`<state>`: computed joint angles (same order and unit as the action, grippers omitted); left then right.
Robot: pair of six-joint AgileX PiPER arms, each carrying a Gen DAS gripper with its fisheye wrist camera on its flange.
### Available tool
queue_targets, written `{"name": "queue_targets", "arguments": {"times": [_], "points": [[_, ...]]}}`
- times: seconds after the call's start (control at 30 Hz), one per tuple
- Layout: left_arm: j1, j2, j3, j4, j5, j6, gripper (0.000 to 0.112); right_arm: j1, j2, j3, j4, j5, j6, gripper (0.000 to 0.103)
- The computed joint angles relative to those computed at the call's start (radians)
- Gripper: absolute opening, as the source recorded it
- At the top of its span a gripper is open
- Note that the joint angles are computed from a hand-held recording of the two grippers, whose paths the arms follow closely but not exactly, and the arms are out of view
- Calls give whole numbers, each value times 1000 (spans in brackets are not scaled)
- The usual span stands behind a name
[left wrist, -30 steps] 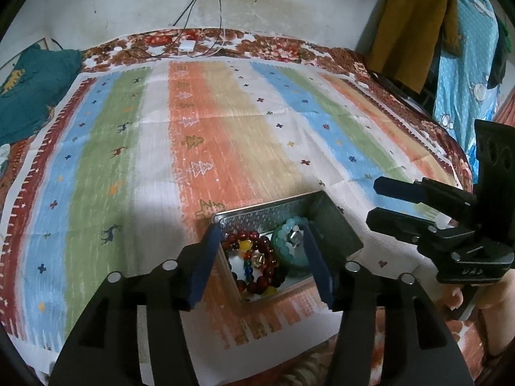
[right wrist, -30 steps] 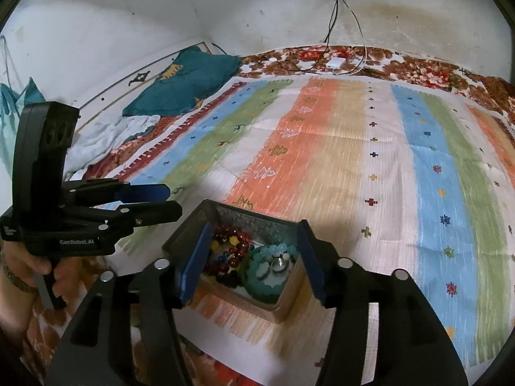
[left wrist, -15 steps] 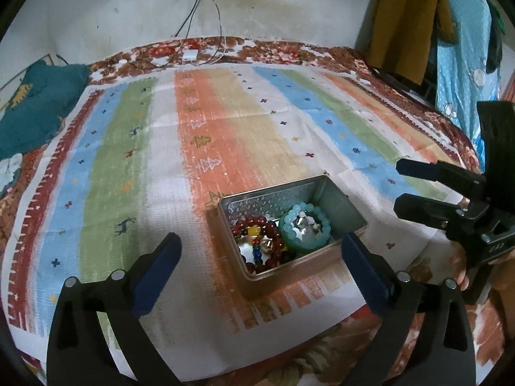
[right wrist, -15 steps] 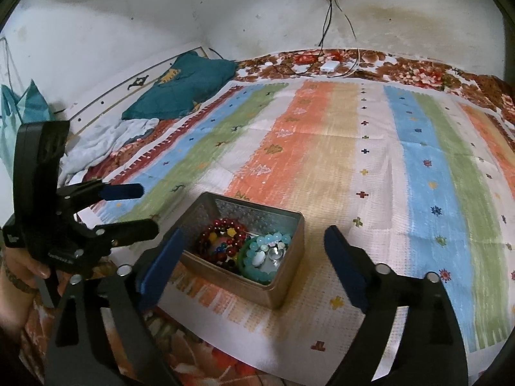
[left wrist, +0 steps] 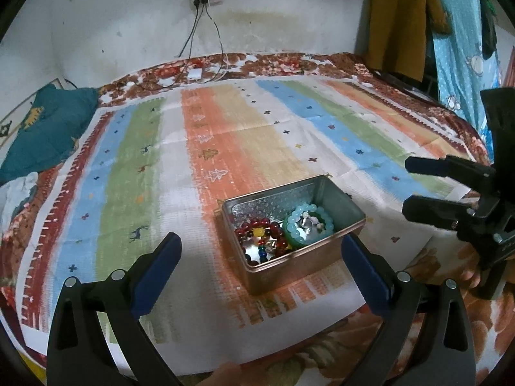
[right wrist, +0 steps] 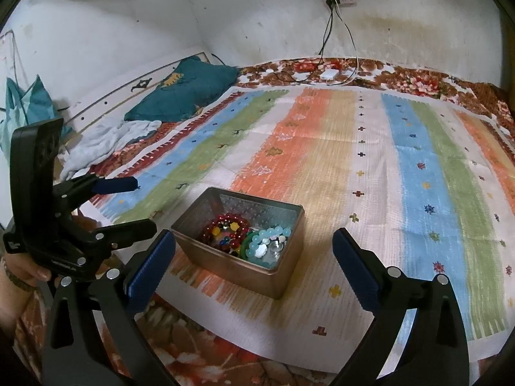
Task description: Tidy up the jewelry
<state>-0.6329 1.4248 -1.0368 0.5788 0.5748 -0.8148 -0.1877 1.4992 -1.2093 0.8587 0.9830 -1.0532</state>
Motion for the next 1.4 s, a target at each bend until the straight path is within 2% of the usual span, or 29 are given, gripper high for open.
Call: {"name": "queue_targets", "arguments": {"times": [0.17, 1.4], "points": [[-22, -1, 4, 44, 13, -39, 97, -11, -11, 16, 16, 1, -18, 99], [-21, -18, 22, -19, -38, 18, 97, -6, -6, 24, 12, -4, -30, 99]]}}
